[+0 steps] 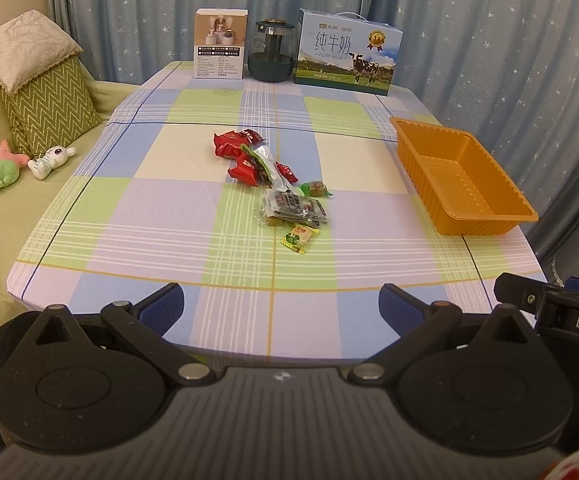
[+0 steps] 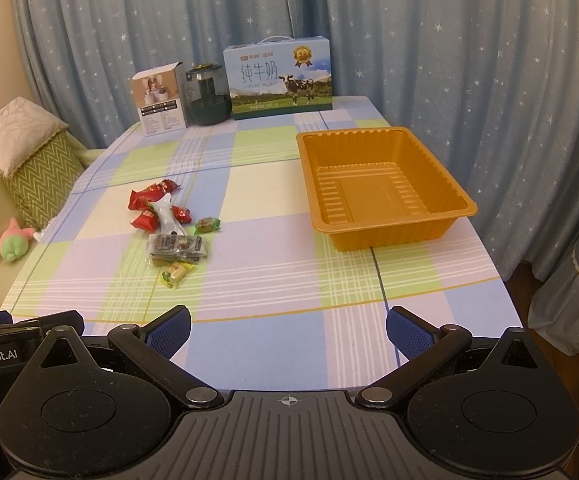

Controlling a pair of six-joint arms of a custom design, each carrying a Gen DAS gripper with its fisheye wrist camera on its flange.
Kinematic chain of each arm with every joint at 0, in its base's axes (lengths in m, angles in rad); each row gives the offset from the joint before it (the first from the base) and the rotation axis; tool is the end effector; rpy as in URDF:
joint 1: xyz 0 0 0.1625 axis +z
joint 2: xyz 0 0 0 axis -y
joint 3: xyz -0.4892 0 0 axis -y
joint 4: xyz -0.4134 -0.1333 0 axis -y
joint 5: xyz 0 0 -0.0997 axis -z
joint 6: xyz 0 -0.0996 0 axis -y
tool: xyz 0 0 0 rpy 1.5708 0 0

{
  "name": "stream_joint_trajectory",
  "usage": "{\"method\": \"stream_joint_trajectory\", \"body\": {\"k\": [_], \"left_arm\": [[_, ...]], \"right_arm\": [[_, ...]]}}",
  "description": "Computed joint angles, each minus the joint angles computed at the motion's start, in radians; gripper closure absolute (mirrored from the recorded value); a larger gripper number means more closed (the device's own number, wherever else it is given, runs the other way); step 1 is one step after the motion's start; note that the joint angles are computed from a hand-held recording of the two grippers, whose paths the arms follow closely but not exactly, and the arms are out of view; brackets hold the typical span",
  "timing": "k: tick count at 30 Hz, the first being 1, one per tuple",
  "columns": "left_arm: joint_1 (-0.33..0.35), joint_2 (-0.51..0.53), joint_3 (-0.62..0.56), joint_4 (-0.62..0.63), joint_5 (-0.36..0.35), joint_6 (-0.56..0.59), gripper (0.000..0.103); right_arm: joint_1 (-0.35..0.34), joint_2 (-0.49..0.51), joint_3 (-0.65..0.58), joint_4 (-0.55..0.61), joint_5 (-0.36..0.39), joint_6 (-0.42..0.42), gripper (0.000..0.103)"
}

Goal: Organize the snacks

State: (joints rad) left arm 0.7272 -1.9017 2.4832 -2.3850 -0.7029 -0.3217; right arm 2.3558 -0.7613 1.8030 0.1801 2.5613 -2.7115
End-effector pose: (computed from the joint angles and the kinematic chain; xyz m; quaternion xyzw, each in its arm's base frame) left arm -0.0838 -0.3547 0.3584 0.1853 0.8833 -0.3177 0.2908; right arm 0.3802 -0.3097 0.0577 0.0717 -0.8674 0.3926 0.2971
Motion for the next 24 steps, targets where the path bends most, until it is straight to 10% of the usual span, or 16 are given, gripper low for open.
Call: {"method": "stream_joint_trajectory", "body": {"k": [24], "left_arm": [[-0.002,0.006,-0.008,0.001,-0.007,0.002,0.0]], "right_arm": [[0.001,-0.001,-0.015,0.009,0.001,-0.006,0.0]]}}
